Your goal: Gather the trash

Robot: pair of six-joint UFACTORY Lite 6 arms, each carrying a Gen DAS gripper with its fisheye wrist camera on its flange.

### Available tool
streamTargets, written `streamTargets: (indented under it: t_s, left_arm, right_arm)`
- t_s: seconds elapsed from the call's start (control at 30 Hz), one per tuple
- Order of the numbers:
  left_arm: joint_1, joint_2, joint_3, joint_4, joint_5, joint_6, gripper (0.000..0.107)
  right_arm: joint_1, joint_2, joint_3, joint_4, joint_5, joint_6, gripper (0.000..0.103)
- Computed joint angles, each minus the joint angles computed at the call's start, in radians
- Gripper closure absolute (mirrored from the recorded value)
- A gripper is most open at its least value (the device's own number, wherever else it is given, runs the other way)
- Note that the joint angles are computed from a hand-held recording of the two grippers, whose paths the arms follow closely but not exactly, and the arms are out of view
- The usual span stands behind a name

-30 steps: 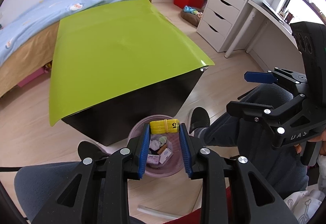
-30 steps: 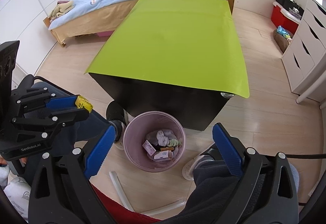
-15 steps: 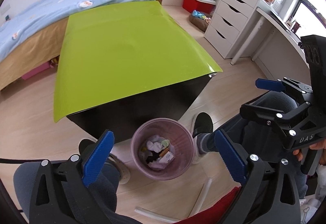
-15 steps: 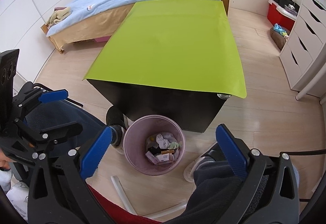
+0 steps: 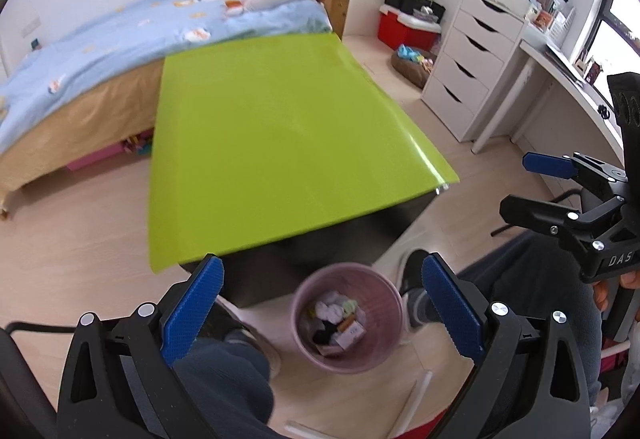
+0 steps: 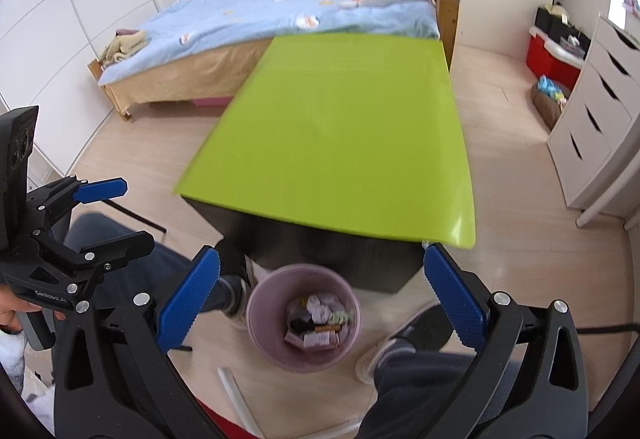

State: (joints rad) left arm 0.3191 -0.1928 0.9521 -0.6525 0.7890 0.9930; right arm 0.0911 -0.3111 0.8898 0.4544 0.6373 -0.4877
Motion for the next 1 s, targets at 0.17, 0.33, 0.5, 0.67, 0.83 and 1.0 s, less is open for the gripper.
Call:
streamTargets:
  t_s: [0.17, 0.33, 0.5, 0.67, 0.83, 1.0]
  left_arm:
    - [0.03, 0.046, 0.124, -0.053, 0.045, 0.036, 0.011]
    - [0.057, 0.098, 0.261, -0.096, 0.09, 0.04, 0.011]
    - [0.049, 0.13, 0.337, -0.087, 0.124, 0.003, 0.01]
    - [0.029, 0.121, 0.344, -0.066, 0.118, -0.034, 0.01]
    - [0.024, 0.111, 0.346, -0.057, 0.11, -0.05, 0.01]
    - [0.023, 0.107, 0.341, -0.041, 0.094, -0.07, 0.01]
  right_arm:
    - [0.013, 0.061, 0.132, -0.006, 0.016, 0.016, 0.003]
    - [0.022, 0.11, 0.242, -0.02, 0.028, 0.031, 0.003]
    - [0.012, 0.146, 0.318, -0.005, 0.046, 0.016, 0.003]
    - [0.01, 0.151, 0.343, 0.001, 0.058, 0.011, 0.003]
    - [0.003, 0.141, 0.341, 0.013, 0.065, 0.003, 0.003]
    - [-0.005, 0.143, 0.336, 0.023, 0.069, -0.009, 0.003]
